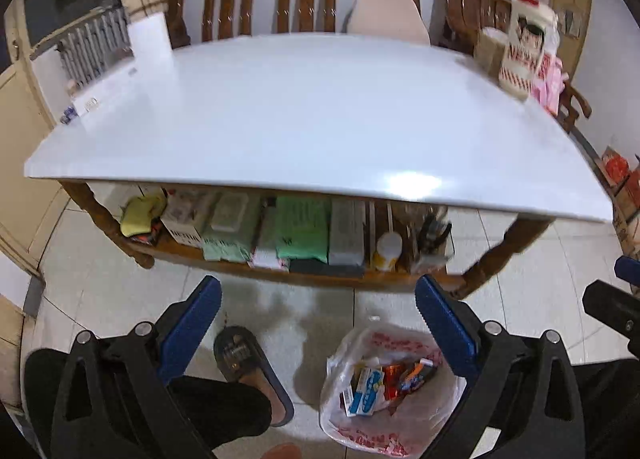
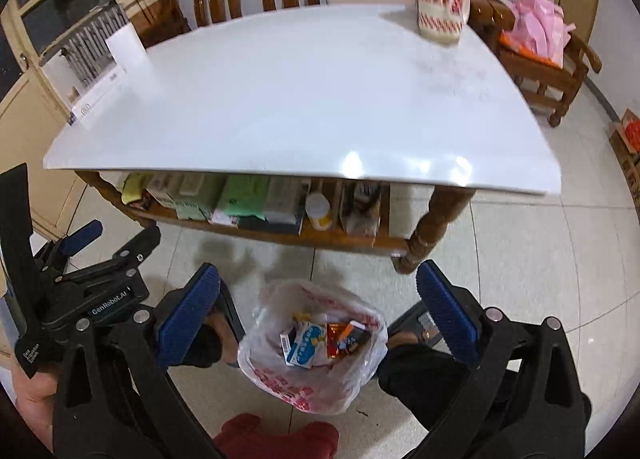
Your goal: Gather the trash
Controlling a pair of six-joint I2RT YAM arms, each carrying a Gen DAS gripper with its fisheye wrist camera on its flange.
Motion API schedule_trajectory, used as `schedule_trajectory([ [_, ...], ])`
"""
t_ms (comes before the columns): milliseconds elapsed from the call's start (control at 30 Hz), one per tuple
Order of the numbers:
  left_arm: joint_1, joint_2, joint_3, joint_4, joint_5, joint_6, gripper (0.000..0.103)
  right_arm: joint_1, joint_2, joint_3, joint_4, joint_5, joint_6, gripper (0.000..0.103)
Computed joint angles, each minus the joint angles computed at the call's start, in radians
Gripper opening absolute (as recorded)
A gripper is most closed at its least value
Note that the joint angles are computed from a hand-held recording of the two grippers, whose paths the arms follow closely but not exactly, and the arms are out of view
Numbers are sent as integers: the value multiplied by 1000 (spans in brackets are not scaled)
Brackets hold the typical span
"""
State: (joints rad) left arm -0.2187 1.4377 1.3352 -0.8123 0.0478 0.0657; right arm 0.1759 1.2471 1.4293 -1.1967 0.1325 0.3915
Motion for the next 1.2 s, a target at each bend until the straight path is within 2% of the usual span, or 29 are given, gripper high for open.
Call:
schedule_trajectory([
  [300, 50, 40, 241, -103, 28, 12, 95, 86, 87, 283, -98, 71, 32, 96],
  [400, 68, 54, 331, -123, 31, 14, 95, 120, 119, 390, -120, 124, 40, 96],
  [533, 85, 71, 417, -148, 43, 7, 95, 196, 172, 531, -151, 268, 49, 96],
  [633, 94, 80, 465, -162, 46, 9, 95, 213, 190, 588, -149, 304, 47, 96],
  [867, 116, 83, 525, -181, 65, 16, 95, 247, 203, 629, -137, 349, 41, 96],
  [1200, 122, 71, 542, -190, 77, 21, 95, 286, 205, 638, -134, 394, 51, 96],
])
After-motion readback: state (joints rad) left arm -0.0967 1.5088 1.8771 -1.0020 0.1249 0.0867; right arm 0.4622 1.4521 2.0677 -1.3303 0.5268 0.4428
